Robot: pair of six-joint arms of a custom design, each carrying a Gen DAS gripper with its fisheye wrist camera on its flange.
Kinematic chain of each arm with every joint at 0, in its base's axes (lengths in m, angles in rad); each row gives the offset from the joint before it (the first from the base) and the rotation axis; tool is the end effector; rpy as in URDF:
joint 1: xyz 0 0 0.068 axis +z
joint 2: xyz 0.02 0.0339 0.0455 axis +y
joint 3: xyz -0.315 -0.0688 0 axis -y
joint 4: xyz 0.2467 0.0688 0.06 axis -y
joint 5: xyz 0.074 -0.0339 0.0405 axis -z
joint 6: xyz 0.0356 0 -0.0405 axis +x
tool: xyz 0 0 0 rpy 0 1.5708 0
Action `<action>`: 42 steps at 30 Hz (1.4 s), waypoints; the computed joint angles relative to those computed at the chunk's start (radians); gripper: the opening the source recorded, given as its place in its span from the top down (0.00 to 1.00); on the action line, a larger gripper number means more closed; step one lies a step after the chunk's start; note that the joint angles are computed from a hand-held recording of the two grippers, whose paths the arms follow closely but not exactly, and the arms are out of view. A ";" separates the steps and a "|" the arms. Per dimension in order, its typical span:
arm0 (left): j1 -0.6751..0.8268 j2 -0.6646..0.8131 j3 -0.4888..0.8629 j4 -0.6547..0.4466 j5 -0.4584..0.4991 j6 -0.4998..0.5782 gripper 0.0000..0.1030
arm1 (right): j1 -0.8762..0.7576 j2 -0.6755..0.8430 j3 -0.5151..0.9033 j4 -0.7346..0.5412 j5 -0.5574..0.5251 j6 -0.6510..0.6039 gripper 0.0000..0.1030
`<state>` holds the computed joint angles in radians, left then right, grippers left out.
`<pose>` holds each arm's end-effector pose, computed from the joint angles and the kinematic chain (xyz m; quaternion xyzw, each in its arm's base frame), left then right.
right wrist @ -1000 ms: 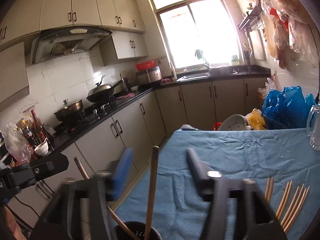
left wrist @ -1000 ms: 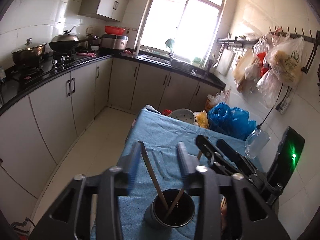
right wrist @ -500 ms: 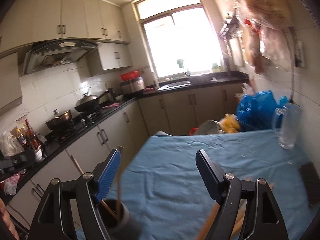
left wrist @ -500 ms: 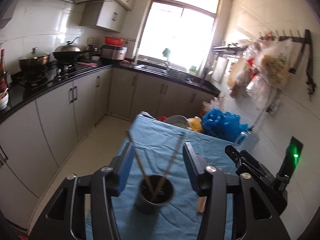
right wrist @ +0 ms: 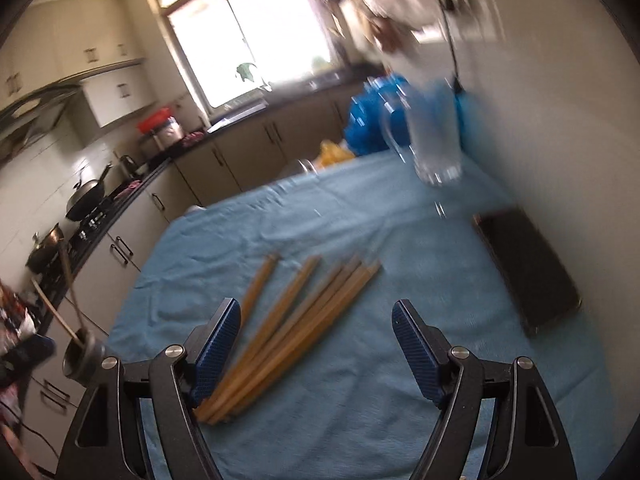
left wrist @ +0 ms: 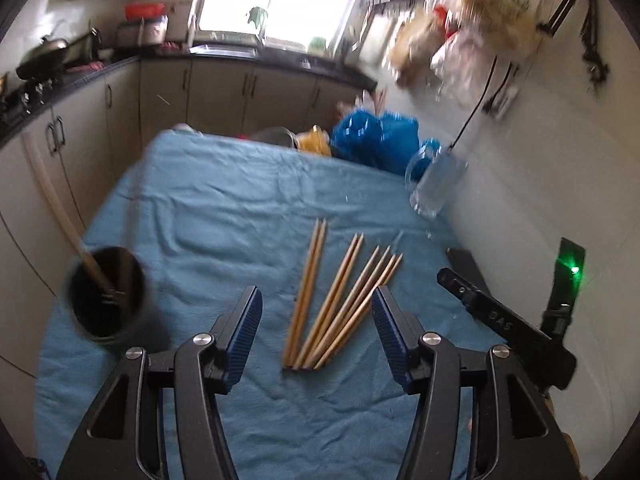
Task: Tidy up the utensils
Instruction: 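Return to the chopsticks and close the left tool on one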
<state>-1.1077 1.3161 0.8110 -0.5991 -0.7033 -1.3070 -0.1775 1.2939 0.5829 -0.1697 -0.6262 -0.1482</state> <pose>0.1238 -0.1964 0.2611 -0.1701 0.9009 -0.0837 0.3904 0.2256 -0.0193 0.2217 -0.0911 0.8967 0.2338 0.3645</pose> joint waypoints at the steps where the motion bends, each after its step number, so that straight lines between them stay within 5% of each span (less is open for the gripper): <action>1: 0.038 0.032 -0.008 0.050 0.031 0.035 0.46 | -0.014 0.038 0.006 0.005 -0.012 -0.009 0.25; 6: 0.228 0.188 -0.014 0.279 0.157 0.160 0.59 | -0.030 0.244 0.070 0.047 -0.006 -0.053 0.40; 11: 0.355 0.353 0.027 0.405 0.238 0.223 0.65 | -0.008 0.373 0.135 0.052 -0.009 -0.045 0.41; 17: 0.481 0.505 0.085 0.453 0.330 0.282 0.77 | 0.040 0.414 0.145 0.087 -0.022 -0.037 0.41; 22: 0.509 0.560 0.096 0.500 0.345 0.319 0.77 | 0.053 0.437 0.152 0.103 -0.036 -0.040 0.41; 34: 0.478 0.597 0.162 0.359 0.256 0.365 0.93 | 0.094 0.464 0.155 0.127 0.016 -0.030 0.42; 42: 0.450 0.535 0.089 0.334 0.256 0.305 0.93 | 0.168 0.458 0.176 0.137 0.187 -0.031 0.61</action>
<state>-0.6581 1.8513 0.8998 -0.2650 -0.4473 -1.0022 -0.0097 1.7519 0.7587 -0.0330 -0.4396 -0.1790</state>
